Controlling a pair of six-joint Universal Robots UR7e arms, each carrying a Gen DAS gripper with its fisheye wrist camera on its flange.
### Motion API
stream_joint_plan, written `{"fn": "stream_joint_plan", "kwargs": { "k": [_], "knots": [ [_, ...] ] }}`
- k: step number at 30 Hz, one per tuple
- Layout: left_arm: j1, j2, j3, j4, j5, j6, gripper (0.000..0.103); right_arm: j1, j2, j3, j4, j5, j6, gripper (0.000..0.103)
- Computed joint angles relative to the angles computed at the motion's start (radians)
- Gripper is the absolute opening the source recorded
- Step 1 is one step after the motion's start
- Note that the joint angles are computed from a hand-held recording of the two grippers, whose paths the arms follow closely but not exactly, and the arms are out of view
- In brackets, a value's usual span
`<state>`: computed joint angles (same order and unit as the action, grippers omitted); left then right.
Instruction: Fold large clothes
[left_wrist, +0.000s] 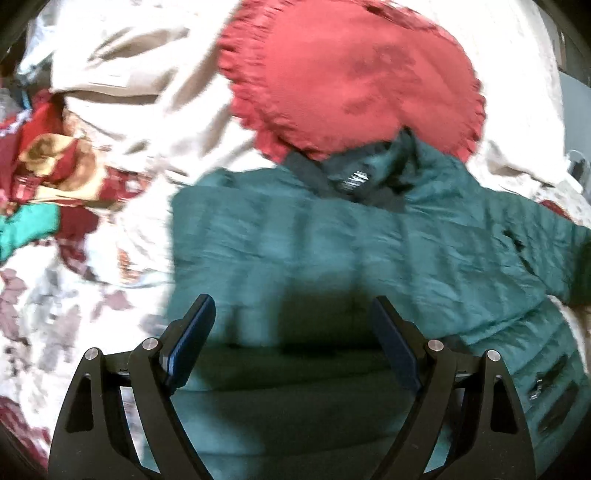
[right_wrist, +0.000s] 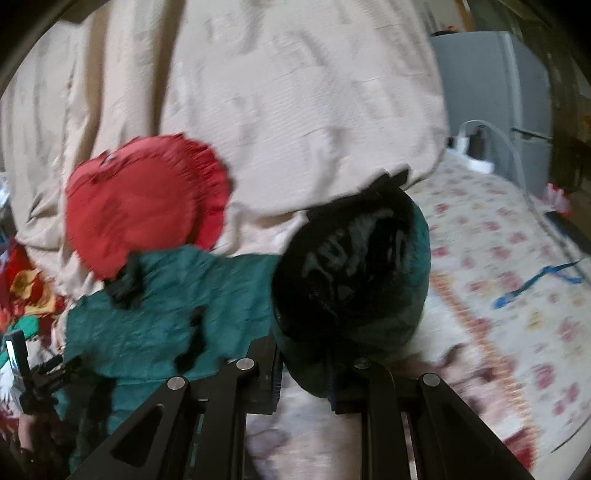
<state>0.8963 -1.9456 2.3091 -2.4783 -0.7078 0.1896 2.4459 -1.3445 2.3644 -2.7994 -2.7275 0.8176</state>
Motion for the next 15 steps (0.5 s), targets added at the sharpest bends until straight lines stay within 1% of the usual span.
{"fn": "stream_joint_plan", "kwargs": {
  "k": [2, 3, 6, 8, 10, 14, 15],
  "knots": [
    [0.032, -0.009, -0.030, -0.006, 0.006, 0.021, 0.086, -0.009, 0.068, -0.021, -0.098, 0.030, -0.066, 0.017],
    [0.054, -0.013, -0.052, -0.001, 0.003, 0.017, 0.086, -0.014, 0.093, -0.031, -0.124, 0.040, -0.094, 0.017],
    [0.117, -0.019, -0.111, 0.045, -0.022, -0.018, 0.086, -0.034, 0.203, -0.084, -0.237, 0.094, -0.191, 0.017],
    [0.146, -0.019, -0.140, 0.056, -0.015, -0.040, 0.086, -0.052, 0.286, -0.127, -0.312, 0.137, -0.256, 0.017],
    [0.164, -0.012, -0.165, 0.056, 0.005, -0.046, 0.086, -0.065, 0.378, -0.183, -0.365, 0.178, -0.313, 0.017],
    [0.201, 0.008, -0.203, 0.040, -0.010, -0.048, 0.086, -0.073, 0.549, -0.320, -0.431, 0.261, -0.407, 0.017],
    [0.209, 0.013, -0.211, 0.040, -0.014, -0.050, 0.086, -0.070, 0.599, -0.363, -0.450, 0.247, -0.399, 0.017]
  ]
}}
